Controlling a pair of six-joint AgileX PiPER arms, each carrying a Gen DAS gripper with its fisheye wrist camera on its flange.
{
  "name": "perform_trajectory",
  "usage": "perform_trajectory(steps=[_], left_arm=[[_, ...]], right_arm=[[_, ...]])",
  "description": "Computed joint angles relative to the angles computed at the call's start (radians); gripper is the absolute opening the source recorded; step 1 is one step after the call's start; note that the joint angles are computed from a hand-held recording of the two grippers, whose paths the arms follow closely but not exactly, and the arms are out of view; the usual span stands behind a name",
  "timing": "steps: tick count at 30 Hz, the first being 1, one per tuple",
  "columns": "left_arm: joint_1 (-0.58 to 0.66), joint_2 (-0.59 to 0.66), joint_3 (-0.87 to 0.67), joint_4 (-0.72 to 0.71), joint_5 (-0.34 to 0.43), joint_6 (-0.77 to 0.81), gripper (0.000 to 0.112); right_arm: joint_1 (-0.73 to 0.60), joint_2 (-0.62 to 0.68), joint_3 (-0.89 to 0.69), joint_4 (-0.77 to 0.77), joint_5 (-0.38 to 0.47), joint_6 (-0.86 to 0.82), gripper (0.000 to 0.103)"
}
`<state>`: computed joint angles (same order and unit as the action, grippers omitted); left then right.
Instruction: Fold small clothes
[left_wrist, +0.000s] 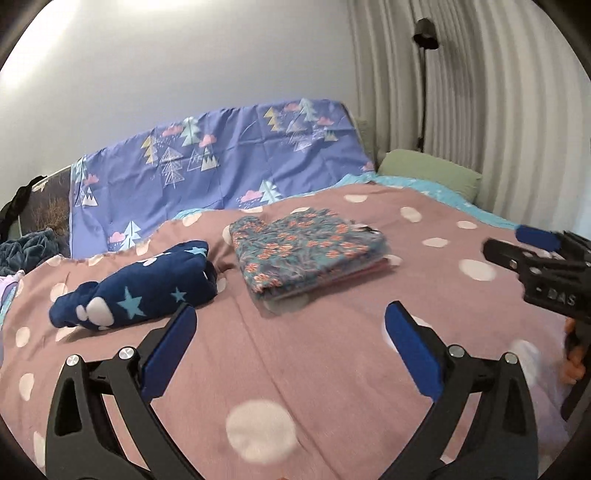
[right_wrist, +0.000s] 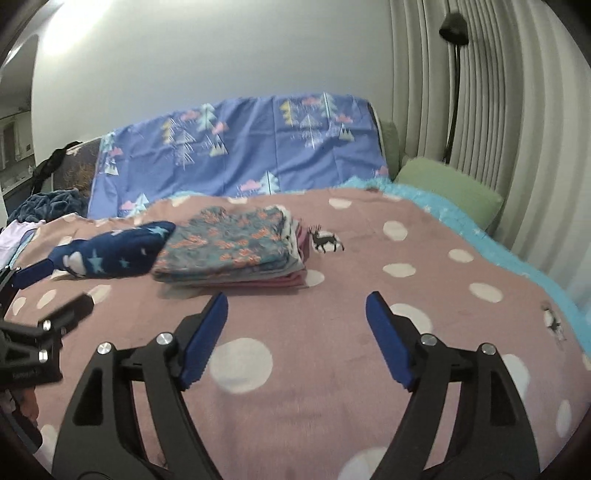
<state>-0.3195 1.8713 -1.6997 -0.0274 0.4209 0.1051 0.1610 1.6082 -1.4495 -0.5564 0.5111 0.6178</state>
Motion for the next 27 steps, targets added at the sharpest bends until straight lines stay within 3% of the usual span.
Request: perform_trajectory(steps=[5, 14, 20, 27], left_arm=[[-0.084, -0.217, 0.206, 0.249, -0.020, -0.246, 0.102], [-0.319, -0.555, 0.506, 0.858, 0.103, -0.895, 0.102], [-0.450, -0.676, 0.598, 0.967, 0.210, -1.021, 0.102], [-0.481, -0.744, 0.641, 0.963, 0.235, -1.049, 0.102]], right_arm=[[0.050, -0.174, 0.117, -0.005, 0.053, 0.041, 0.082], [0.138, -0.518, 0.373, -0.038, 0.129, 0.121, 0.088], [0.266, -0.627, 0.435, -0.134, 0.227, 0.232, 0.089], [0.412, -0.650, 0.439, -0.241, 0.328, 0.332, 0.090]])
